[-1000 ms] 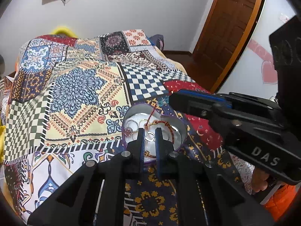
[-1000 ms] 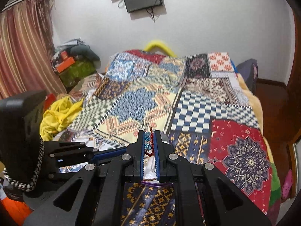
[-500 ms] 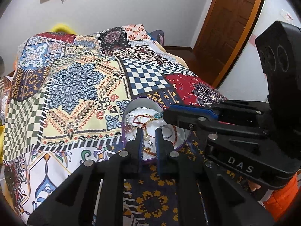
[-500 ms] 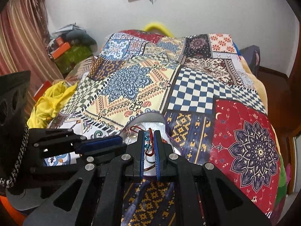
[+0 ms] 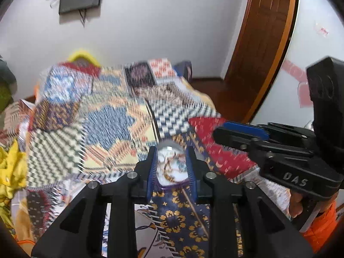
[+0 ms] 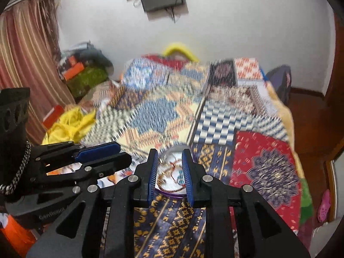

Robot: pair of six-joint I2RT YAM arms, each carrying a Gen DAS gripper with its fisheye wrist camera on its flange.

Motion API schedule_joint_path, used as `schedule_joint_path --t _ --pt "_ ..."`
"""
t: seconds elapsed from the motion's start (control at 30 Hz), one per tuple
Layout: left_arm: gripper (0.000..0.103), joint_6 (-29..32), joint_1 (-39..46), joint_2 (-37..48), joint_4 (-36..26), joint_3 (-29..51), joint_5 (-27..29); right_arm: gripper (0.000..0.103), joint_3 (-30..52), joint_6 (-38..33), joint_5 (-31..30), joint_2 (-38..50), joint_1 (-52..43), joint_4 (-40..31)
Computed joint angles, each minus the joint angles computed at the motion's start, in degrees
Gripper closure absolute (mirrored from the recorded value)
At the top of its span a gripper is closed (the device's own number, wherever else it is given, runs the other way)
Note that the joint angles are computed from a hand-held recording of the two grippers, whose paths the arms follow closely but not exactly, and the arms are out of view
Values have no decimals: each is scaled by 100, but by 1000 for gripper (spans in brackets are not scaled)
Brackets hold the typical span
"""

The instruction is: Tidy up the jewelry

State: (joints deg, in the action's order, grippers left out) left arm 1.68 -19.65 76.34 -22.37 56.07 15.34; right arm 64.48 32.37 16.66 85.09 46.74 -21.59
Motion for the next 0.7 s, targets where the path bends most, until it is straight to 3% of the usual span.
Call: schedule_joint_path --t 0.2,0.3,0.4,0.5,0.6,0.7 --pt "74 -207 4 -1517 -252 1 -198 82 134 43 1469 -1013 901 -321" --pt "74 -314 -79 -2303 -355 12 -330 82 305 -18 2646 -1419 1737 -428" --pt "65 -379 -283 -2992 -430 -10 -637 80 469 -159 3706 -1522 2474 -399" --pt "56 -404 -755 -3570 -422 -99 -1319 69 671 -388 5034 -1429 3346 -261" --pt "51 -398 -1301 -3957 -513 -173 -2066 57 752 -653 5823 -1298 3835 -3" --pt "36 -397 -1749 -4206 -520 -289 -2741 45 990 -484 6501 -1019 4153 -238"
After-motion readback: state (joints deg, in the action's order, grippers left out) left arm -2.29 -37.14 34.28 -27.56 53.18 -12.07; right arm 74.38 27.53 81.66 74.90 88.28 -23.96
